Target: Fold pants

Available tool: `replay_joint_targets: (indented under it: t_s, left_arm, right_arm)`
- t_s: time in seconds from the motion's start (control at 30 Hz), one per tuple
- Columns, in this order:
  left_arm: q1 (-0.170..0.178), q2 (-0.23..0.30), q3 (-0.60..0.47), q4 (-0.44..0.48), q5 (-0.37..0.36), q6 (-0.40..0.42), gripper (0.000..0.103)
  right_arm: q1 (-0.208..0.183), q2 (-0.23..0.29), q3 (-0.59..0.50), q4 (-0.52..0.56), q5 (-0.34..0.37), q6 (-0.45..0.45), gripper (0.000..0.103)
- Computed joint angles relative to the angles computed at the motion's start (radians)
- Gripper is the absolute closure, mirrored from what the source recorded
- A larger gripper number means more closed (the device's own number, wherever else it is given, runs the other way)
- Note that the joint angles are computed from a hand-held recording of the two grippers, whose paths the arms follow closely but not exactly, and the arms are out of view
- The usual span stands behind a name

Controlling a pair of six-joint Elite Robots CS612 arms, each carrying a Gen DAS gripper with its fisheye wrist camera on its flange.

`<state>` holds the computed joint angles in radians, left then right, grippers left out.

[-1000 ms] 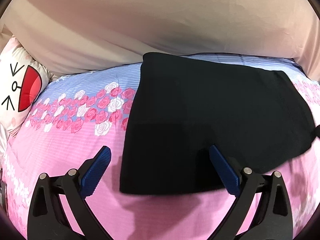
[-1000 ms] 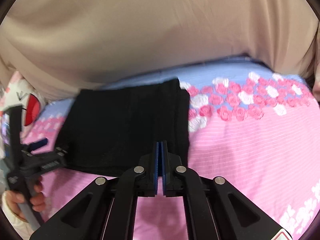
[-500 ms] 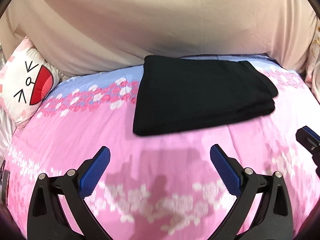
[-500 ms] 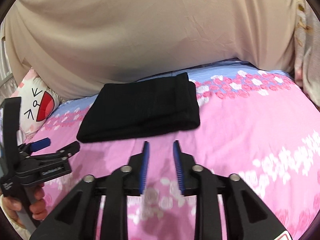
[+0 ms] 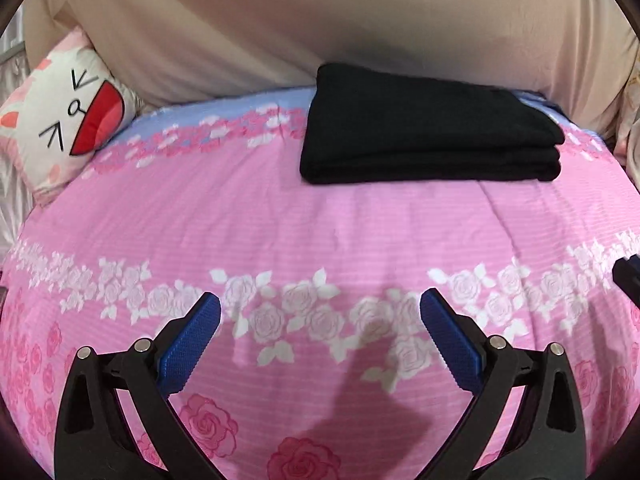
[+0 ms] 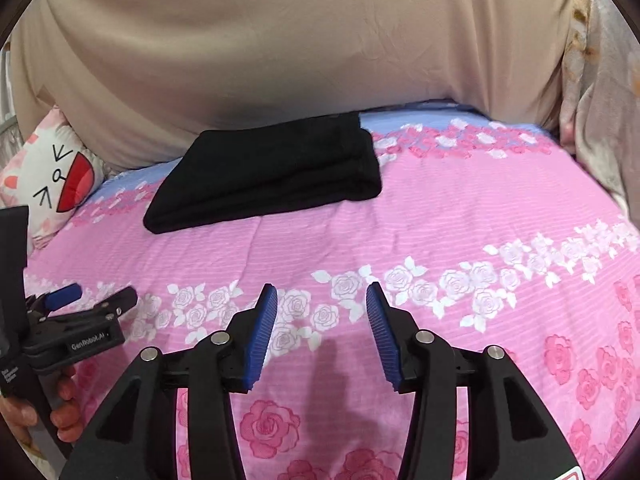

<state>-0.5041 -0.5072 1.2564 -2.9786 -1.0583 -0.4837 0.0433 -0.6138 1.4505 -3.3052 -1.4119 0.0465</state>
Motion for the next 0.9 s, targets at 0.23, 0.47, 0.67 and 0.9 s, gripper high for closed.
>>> replay_joint_targets:
  t_s: [0.23, 0.47, 0.67, 0.9]
  left_arm:
    - [0.0, 0.0, 0.011, -0.05, -0.008, 0.013, 0.005]
    - [-0.003, 0.0, 0.015, -0.072, -0.011, 0.032, 0.005]
    - [0.003, -0.001, 0.013, -0.056, -0.032, 0.013, 0.005]
    - [0.004, 0.0, 0.011, -0.051, -0.033, 0.008, 0.005]
  right_arm:
    - [0.017, -0.001, 0.005, -0.017, -0.087, -0.006, 0.035]
    - [0.02, -0.001, -0.009, 0.045, -0.138, 0.02, 0.031]
    - [0.023, 0.002, -0.021, 0.084, -0.157, 0.019, 0.031]
    - [0.044, 0.006, -0.019, 0.042, -0.214, -0.053, 0.026]
